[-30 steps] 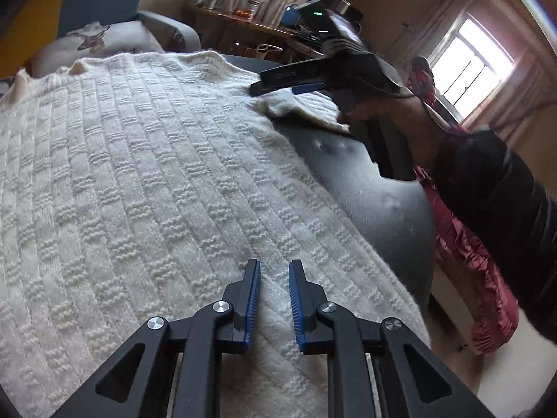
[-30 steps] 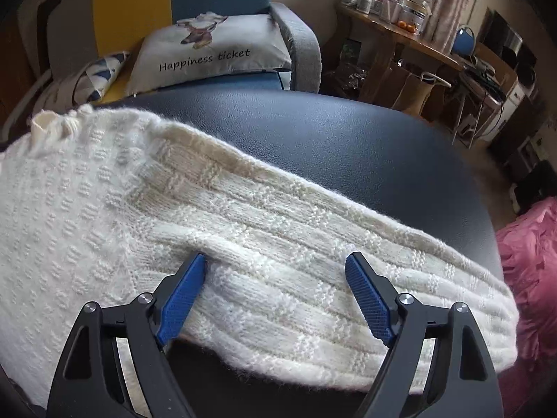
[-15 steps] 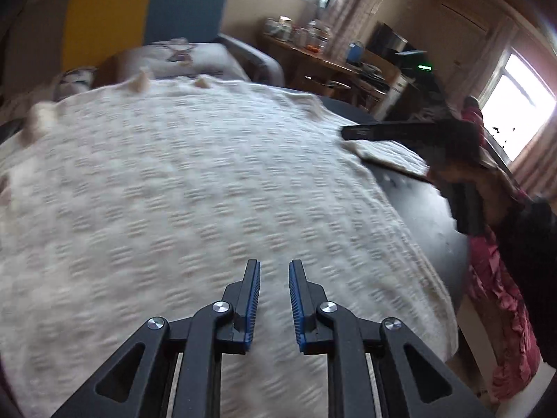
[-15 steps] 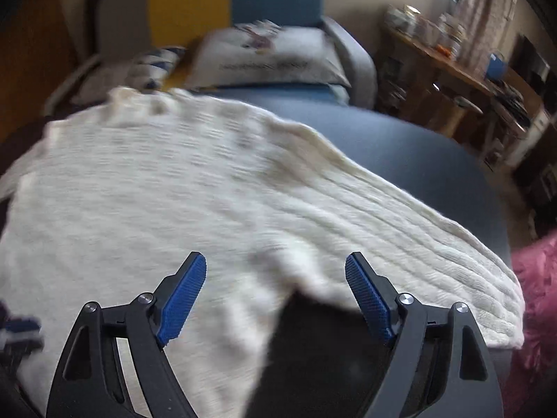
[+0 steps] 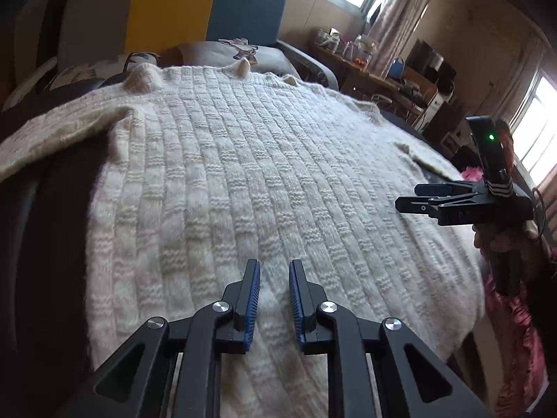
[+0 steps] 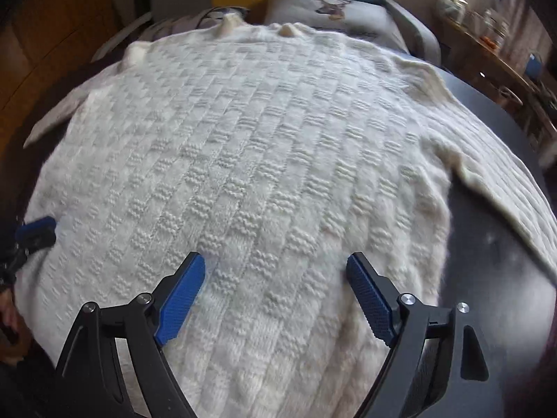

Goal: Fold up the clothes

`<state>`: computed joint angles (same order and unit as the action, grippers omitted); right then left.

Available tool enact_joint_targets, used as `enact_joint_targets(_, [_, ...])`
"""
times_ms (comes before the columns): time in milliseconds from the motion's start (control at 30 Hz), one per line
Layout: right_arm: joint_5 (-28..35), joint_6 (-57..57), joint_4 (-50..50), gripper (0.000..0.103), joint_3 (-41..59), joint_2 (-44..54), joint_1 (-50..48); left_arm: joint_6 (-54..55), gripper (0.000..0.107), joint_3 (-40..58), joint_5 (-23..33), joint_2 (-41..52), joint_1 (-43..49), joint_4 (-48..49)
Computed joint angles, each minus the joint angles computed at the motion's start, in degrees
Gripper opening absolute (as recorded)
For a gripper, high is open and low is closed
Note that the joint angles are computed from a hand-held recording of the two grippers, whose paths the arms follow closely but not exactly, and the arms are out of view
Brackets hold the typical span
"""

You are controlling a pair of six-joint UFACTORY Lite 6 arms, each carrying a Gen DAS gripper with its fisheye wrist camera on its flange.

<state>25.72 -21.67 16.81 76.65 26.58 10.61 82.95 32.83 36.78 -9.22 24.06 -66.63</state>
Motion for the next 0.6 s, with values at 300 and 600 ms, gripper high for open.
enact_joint_targets(300, [-5.01,-15.57,19.34,0.086,-14.99,-11.81,7.72,3.56,0.021,8.33,10.37,6.38,22.94,1.60])
enact_joint_targets(600, [-9.48,3.44,6.22,0.089,-19.61,-13.55,15.51,0.26,0.027,22.16,9.21,21.79,19.54,5.37])
